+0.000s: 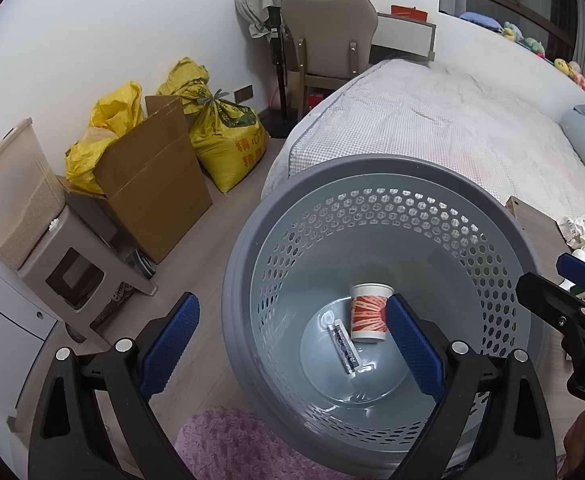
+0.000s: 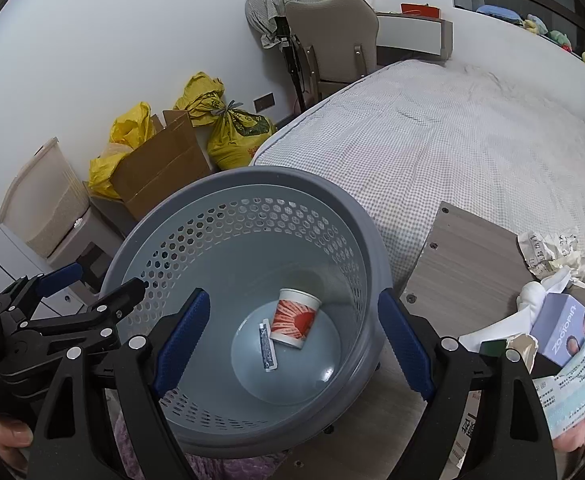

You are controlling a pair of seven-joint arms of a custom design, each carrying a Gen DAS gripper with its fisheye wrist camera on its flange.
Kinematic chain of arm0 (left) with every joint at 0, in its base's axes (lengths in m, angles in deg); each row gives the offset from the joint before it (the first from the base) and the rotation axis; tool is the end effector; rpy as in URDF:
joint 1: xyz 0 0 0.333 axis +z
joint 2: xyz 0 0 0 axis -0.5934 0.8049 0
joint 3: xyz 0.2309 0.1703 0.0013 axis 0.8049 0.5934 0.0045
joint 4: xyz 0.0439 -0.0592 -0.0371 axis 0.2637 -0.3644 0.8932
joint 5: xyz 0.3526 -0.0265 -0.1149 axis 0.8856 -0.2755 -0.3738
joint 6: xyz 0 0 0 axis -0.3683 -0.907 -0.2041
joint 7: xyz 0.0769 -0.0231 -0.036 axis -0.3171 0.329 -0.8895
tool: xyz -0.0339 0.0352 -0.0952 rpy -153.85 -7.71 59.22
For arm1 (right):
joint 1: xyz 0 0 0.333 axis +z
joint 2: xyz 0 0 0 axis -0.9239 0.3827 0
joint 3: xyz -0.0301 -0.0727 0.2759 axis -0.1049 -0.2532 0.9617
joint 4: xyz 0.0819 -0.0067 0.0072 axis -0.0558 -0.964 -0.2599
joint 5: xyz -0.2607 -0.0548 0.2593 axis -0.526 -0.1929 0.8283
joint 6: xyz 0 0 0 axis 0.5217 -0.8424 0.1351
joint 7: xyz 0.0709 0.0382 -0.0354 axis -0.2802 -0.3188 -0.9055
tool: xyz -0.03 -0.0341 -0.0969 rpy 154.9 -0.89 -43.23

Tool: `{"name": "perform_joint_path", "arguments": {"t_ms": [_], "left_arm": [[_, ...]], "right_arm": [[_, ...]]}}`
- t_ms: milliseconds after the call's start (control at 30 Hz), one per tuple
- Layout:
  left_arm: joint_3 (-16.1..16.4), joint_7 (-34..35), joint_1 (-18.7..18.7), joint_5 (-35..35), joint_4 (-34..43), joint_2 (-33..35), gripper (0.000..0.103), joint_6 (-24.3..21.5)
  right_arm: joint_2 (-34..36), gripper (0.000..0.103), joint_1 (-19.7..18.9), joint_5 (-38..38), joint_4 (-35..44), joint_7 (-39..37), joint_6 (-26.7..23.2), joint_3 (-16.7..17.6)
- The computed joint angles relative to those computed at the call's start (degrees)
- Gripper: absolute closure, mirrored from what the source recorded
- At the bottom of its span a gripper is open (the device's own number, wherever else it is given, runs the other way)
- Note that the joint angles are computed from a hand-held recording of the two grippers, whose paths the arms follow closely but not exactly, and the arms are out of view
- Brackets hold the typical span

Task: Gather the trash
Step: 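Move both tools back over the table of trash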

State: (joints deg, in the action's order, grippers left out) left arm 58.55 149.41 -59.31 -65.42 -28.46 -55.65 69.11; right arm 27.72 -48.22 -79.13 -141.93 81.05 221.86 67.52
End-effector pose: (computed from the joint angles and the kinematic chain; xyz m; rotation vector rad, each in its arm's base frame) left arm 0.6364 -0.3351 0.3867 -1.4653 2.1670 -0.7256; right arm 0.5722 0.1940 0.3962 -1.5175 2.0048 -0.5636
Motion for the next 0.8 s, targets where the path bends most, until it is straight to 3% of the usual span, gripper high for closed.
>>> {"name": "perform_joint_path", "arguments": {"t_ms": [533, 800], "left_arm": [[-0.55, -0.08, 0.21, 0.36, -5.37, -3.61, 0.010, 3.14], [-1.59, 1.21, -0.26, -0.11, -8.30, -5.59, 0.010, 5.21]], "right_arm": [[-4.88, 0.021, -0.42, -6.67, -3.83, 6.83, -2.04, 1.35], [-12.04, 0.021, -3.38, -11.96, -10.52, 13.50, -4.78, 4.27]]}}
